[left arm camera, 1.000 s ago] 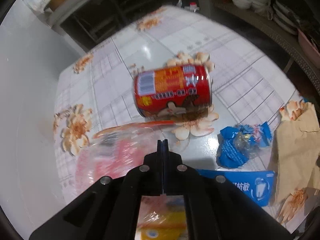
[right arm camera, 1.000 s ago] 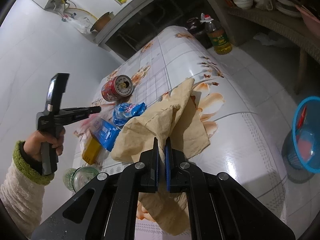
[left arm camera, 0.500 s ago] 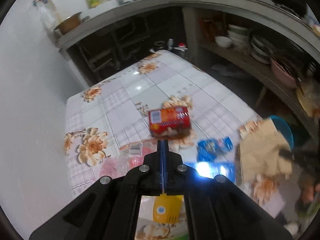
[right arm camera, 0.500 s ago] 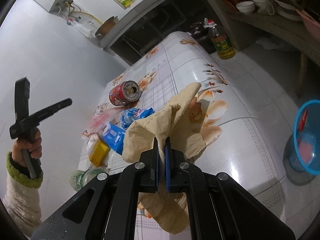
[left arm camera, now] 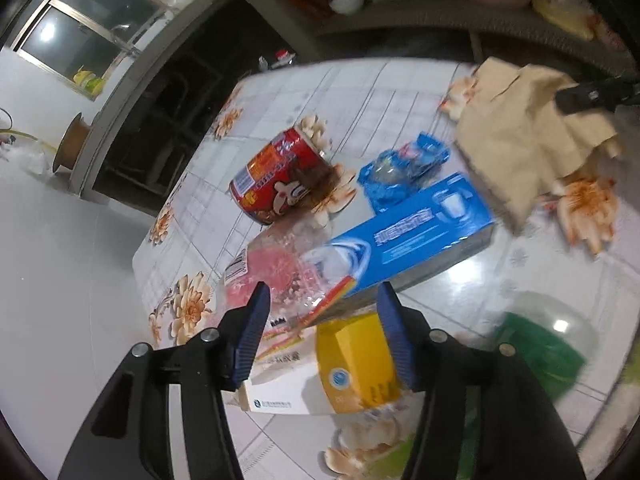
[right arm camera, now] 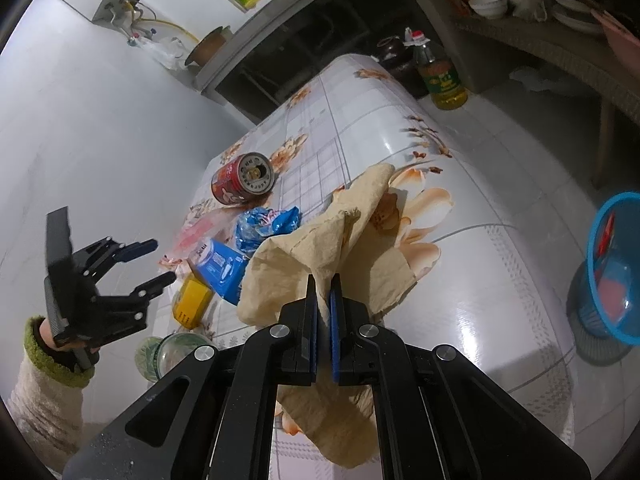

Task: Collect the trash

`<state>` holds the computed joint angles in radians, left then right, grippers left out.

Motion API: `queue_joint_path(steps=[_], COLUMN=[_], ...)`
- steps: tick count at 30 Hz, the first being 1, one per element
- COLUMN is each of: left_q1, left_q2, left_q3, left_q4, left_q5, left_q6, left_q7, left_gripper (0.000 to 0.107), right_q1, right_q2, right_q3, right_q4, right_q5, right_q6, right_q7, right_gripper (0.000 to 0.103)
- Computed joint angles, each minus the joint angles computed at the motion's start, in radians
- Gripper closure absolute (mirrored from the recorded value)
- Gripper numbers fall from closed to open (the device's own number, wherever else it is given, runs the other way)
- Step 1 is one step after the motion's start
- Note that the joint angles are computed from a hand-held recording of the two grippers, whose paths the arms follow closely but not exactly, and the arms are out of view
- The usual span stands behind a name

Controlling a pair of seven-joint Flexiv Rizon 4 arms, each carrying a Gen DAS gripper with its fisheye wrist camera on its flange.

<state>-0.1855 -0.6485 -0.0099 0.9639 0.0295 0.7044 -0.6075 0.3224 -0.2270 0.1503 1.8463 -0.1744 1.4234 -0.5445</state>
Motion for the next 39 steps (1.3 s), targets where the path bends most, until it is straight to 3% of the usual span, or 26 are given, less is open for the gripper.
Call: queue_joint_path(steps=[4,11,17,23,28,36,39], left_q1=[-0.01,0.007,0.018,0.036,0.058,0.08,0.048], left_q2=[-0.047,-0.065,-0.025,0.03,0.086,0.143,0.104], left_q3=[0.018,-0.001,-0.018,-0.026,-0.047,-0.153,-0.186], left_q4=[-0.068,-0.093,-0.026,0.045,0.081,0.072,0.002], left_q5=[0.029,0.002,-0.024,-0.061,-0.125,-0.365,-0.429], left_q6=[-0.055,-0.085,0.001,0.146,0.195,0.026,-0.063], left_q7=[0.003,0.03,0.065,0.048,0.02,-0.007,-0.035], left_gripper=[0.053,0.092,0.104,0.106,0.107,0.107,0.107], right_q1=[0.0,-0.002,0.009,0.019,0.019,0.036,0.056], right_q2=[-0.005,-0.009,-0.005,0.004,0.021,0.094,0.158], right_q3=[0.001,0.001,-0.011,-0.03,-0.039,-0.126,-0.25], right_q4=[-0.005,-0.011,-0.007,0.005,0.024,0.118,0.208], right_q5=[0.004,0.009,-0.011,-0.056,-0.083,-0.226,-0.474], right_q6=[-0.008,-0.022,-0.021,0.005,0.052,0.165,0.24], right_q7=[0.0,-0.004,0.014,0.045,0.061,0.213,0.454], right_gripper=[0.099,0.099,0.099,0.099,0.1,0.1,0.1])
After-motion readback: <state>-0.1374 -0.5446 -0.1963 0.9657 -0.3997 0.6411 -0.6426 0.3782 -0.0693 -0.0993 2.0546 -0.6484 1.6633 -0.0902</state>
